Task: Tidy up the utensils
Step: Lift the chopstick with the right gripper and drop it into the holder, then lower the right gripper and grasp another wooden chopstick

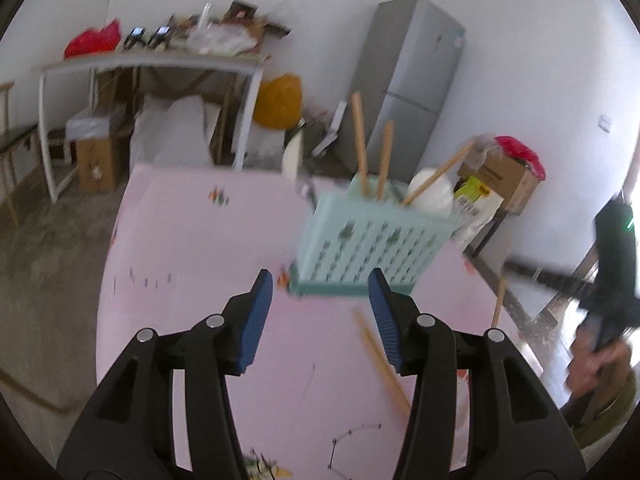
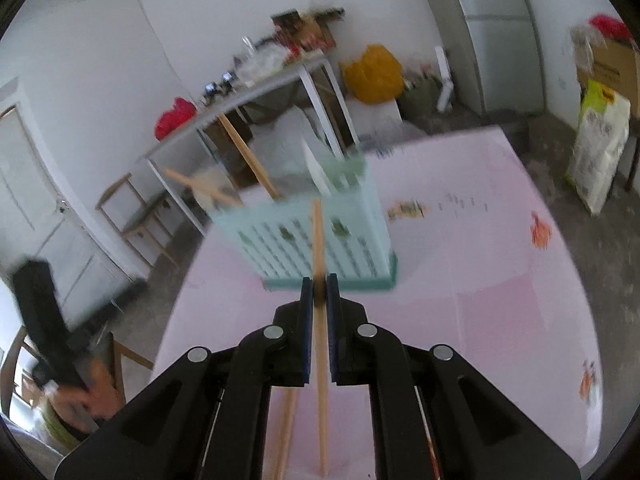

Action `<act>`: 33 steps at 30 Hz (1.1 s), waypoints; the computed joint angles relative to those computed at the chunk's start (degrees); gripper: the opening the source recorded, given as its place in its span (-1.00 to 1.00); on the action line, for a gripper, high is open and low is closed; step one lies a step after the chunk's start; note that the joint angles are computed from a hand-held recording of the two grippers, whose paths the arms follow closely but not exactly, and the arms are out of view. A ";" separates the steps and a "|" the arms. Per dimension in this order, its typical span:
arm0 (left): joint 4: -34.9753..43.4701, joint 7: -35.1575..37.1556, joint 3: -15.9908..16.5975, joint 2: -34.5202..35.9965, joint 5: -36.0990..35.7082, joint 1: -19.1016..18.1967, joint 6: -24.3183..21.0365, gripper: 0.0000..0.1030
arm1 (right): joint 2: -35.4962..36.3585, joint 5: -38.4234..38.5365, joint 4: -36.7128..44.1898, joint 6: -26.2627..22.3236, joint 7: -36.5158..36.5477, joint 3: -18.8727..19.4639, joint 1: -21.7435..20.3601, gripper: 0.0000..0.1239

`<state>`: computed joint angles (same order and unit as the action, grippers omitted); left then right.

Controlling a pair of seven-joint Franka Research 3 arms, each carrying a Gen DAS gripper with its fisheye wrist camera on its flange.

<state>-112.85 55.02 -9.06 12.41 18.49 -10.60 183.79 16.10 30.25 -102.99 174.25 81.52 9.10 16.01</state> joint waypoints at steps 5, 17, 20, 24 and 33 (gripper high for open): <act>-1.69 -6.85 7.46 -0.84 5.77 -6.25 -1.12 -0.08 | 0.14 2.89 3.79 2.44 -6.40 3.31 -2.20 -0.89; -1.42 -20.15 12.00 -2.00 18.39 -8.83 -1.85 -0.08 | 6.97 4.55 22.88 -0.96 -18.44 5.66 -2.98 -0.90; -1.35 -23.07 11.57 -2.16 20.95 -8.01 -2.35 -0.08 | 9.50 3.61 28.22 -3.70 -18.35 4.74 -2.27 -0.95; -1.08 -26.14 10.74 -2.27 23.89 -6.74 -3.23 -0.08 | 12.13 2.87 33.43 -4.92 -18.49 4.24 -1.47 -0.95; -1.09 -26.78 7.25 -2.12 24.18 -3.29 -4.86 -0.08 | 12.76 4.00 33.92 -4.91 -18.51 5.02 -1.59 -0.95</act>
